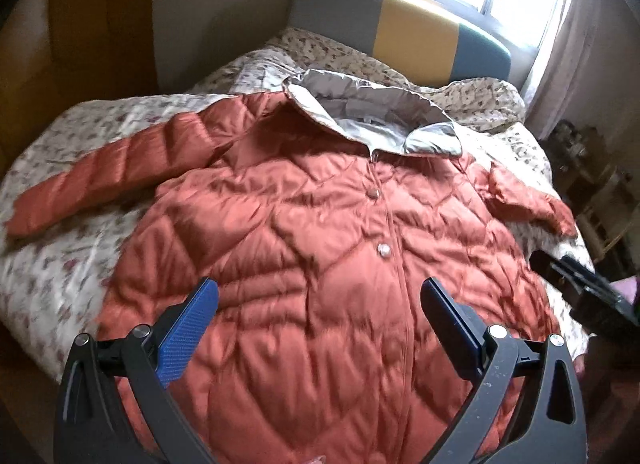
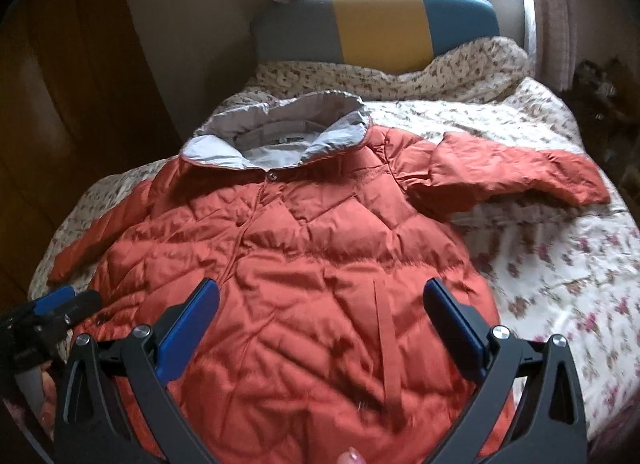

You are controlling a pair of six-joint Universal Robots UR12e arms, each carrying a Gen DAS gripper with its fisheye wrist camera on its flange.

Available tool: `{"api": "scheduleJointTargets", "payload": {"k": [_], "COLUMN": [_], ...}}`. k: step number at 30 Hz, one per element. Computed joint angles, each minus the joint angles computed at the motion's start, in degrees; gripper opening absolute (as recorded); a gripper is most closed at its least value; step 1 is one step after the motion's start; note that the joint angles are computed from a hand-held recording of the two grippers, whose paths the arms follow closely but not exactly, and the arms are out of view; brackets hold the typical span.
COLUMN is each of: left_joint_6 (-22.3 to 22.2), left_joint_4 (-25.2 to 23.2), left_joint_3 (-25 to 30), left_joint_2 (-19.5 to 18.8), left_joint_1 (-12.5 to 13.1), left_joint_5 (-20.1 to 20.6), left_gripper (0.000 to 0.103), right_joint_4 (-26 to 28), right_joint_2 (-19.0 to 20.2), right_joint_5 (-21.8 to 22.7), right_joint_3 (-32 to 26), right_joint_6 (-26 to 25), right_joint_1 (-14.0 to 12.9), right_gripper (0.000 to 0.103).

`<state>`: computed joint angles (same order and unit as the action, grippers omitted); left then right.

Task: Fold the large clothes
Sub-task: 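Grasp the jacket hem with both grippers and lift it toward the collar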

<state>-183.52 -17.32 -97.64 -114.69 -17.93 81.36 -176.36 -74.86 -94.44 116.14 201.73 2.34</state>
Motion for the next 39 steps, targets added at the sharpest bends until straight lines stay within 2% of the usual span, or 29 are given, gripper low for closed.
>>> {"api": "scheduleJointTargets", "payload": {"k": [2,4,7,8,10,13,15,18,22,24,26,29,31,32,33,34,36,39], "left_joint_6": [0.7,1.5,0.6,-0.3,-1.6,-3.0,-2.7,-2.7,-1.1,0.2,1.5,4.0,4.9,5.3,5.1,4.5,3.0,1.7], "left_joint_4": [-0.5,-0.6,-2.4,-4.5,-5.3,-5.7,-8.1,-11.0,-15.0,-15.9,-18.0,-19.0,-19.6,-21.0,-21.8,-22.2,-20.3,-16.4], "left_joint_3": [2.9,6.1,11.2,14.0,16.9,22.9,27.1,33.2,41.1,44.1,47.0,50.5,52.3,53.4,53.7,53.7,51.8,47.4], "left_joint_2": [-1.9,-4.0,-7.1,-8.5,-10.3,-14.2,-16.6,-20.2,-24.7,-26.6,-28.2,-30.4,-31.6,-32.3,-32.5,-32.6,-31.8,-29.8], "left_joint_1": [-0.5,-0.8,-0.5,-0.5,-0.1,-0.2,-0.4,-0.4,-0.8,-0.9,-1.1,-1.6,-1.8,-1.9,-1.9,-1.7,-1.2,-0.5], "left_joint_5": [2.8,4.6,5.3,5.7,5.0,6.6,8.3,9.1,12.3,13.0,13.4,14.5,15.2,15.3,15.5,14.7,13.0,11.8], "left_gripper": [0.100,0.100,0.100,0.100,0.100,0.100,0.099,0.089,0.088,0.079,0.075,0.075,0.061,0.045,0.032,0.028,0.020,0.018], "right_joint_4": [1.2,3.1,4.1,4.7,4.1,3.9,3.7,5.1,8.6,9.4,10.1,10.8,11.2,11.5,11.3,11.0,9.9,6.9], "right_joint_2": [1.0,2.2,4.2,5.0,6.4,9.3,11.0,13.7,16.9,18.4,19.7,21.3,22.2,22.6,22.8,22.7,22.3,20.6], "right_joint_5": [1.8,1.0,0.5,0.2,1.4,2.6,4.2,5.7,7.3,7.7,7.9,8.3,8.7,9.0,9.6,9.7,7.8,4.1], "right_joint_3": [-1.5,-3.3,-6.1,-7.4,-9.1,-12.7,-15.1,-19.5,-24.8,-27.0,-28.7,-30.7,-31.7,-32.1,-32.2,-32.0,-31.2,-28.2], "right_joint_6": [-1.4,-2.4,-3.2,-3.1,-3.2,-1.4,0.8,2.5,4.2,4.3,4.0,3.1,2.8,2.4,1.5,0.5,-1.4,-5.0], "right_joint_1": [-1.2,-1.9,-3.2,-3.6,-4.6,-6.2,-7.2,-8.5,-9.8,-10.2,-10.3,-10.3,-10.4,-10.3,-10.3,-10.2,-9.7,-9.0], "right_gripper": [0.101,0.101,0.101,0.101,0.101,0.101,0.101,0.098,0.092,0.087,0.085,0.081,0.058,0.051,0.035,0.017,0.011,0.007]}}
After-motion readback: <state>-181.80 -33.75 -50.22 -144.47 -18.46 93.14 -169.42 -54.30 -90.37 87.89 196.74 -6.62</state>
